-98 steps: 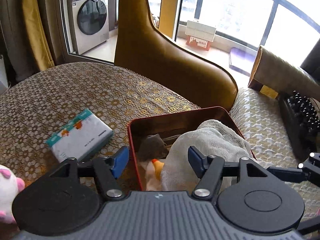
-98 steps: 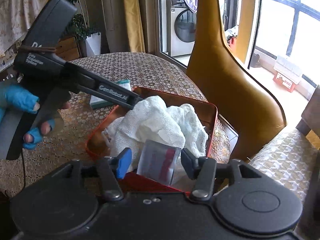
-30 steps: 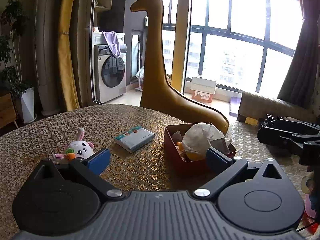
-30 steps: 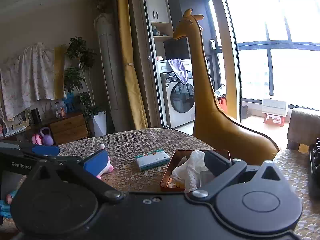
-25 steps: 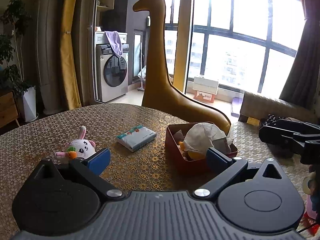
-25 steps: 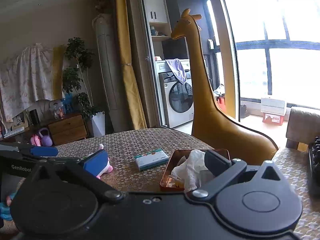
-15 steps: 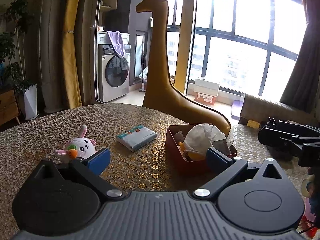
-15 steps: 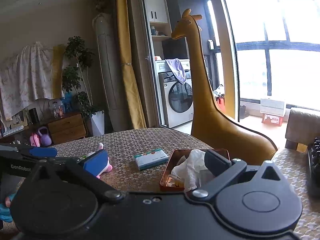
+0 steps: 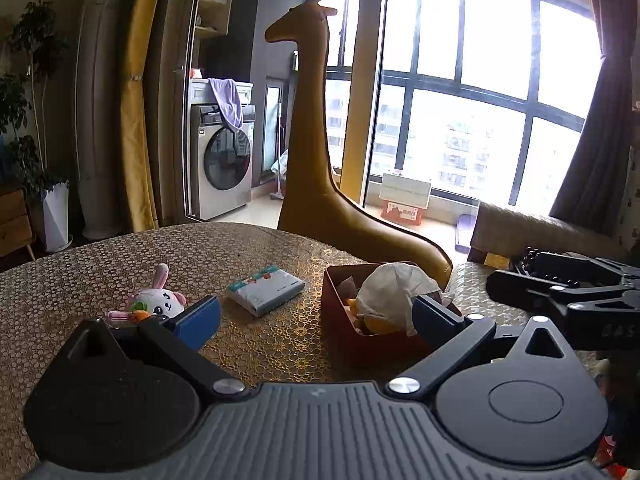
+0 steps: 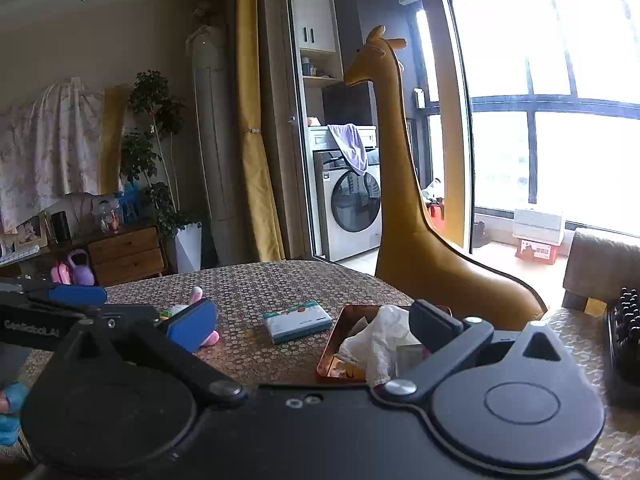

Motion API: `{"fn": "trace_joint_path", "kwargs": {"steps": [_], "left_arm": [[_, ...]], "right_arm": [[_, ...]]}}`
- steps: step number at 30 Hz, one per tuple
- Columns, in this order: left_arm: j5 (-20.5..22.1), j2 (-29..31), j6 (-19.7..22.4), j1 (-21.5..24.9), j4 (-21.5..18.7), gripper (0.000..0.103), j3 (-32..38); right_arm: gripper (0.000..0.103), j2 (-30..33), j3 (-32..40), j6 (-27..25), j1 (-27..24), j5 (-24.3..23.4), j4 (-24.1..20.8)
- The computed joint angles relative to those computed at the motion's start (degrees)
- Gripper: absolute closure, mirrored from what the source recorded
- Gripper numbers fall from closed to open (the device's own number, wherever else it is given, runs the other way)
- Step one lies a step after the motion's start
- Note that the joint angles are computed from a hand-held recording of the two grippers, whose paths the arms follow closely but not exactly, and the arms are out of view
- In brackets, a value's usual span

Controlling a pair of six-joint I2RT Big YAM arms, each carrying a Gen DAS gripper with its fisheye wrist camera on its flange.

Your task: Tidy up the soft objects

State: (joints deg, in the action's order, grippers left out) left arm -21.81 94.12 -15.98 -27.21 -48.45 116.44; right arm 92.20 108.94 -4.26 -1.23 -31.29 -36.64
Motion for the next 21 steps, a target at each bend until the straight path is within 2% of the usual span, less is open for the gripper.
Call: {"fn": "trace_joint_path", "kwargs": {"steps": [21], "left_arm": [[-0.61,-0.45,0.1,-0.5,0.22,0.0,-0.87]], "right_arm": [[0.0,-0.38,-0.63,-0.13,0.91,0.93,-0.2]]}}
